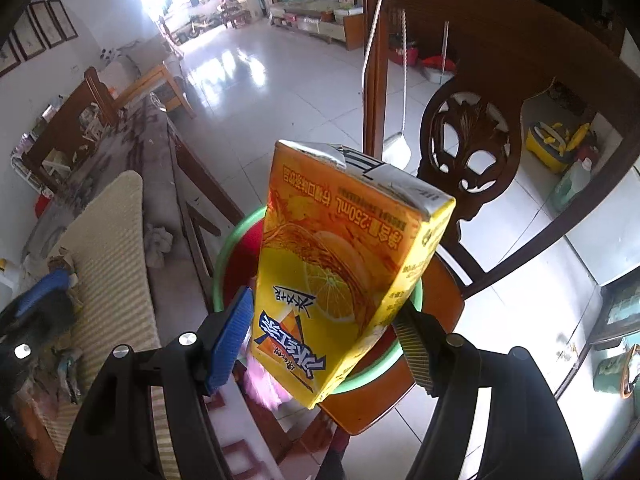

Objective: Collect trash
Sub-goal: 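Open both tools to drop the juice box and snack bag into the bucket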

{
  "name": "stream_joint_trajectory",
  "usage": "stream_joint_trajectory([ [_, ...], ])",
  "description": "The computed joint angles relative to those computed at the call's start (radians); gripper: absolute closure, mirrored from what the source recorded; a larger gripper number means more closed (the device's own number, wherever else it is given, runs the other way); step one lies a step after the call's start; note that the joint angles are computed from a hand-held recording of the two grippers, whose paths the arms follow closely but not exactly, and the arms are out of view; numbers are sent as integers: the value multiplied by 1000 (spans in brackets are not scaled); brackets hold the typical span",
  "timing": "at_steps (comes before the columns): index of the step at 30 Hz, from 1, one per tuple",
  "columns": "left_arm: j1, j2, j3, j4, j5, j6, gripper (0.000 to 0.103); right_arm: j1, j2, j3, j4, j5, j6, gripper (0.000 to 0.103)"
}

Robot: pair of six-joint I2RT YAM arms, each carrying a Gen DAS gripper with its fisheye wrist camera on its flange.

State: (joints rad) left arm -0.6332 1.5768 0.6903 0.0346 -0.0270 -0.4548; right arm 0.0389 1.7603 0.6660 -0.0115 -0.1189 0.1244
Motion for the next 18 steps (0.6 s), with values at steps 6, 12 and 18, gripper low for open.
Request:
stream_joint_trajectory([
  [6, 0, -111, -81, -51, -33, -30, 31, 15, 96, 46, 14, -11, -8, 35],
  [12, 33, -260, -182, -104, -52, -68, 31, 24, 136, 81, 15, -24, 25, 25],
  [18, 72, -388, -269, -147, -57, -97, 31, 59, 56, 47, 2, -35, 64, 25],
])
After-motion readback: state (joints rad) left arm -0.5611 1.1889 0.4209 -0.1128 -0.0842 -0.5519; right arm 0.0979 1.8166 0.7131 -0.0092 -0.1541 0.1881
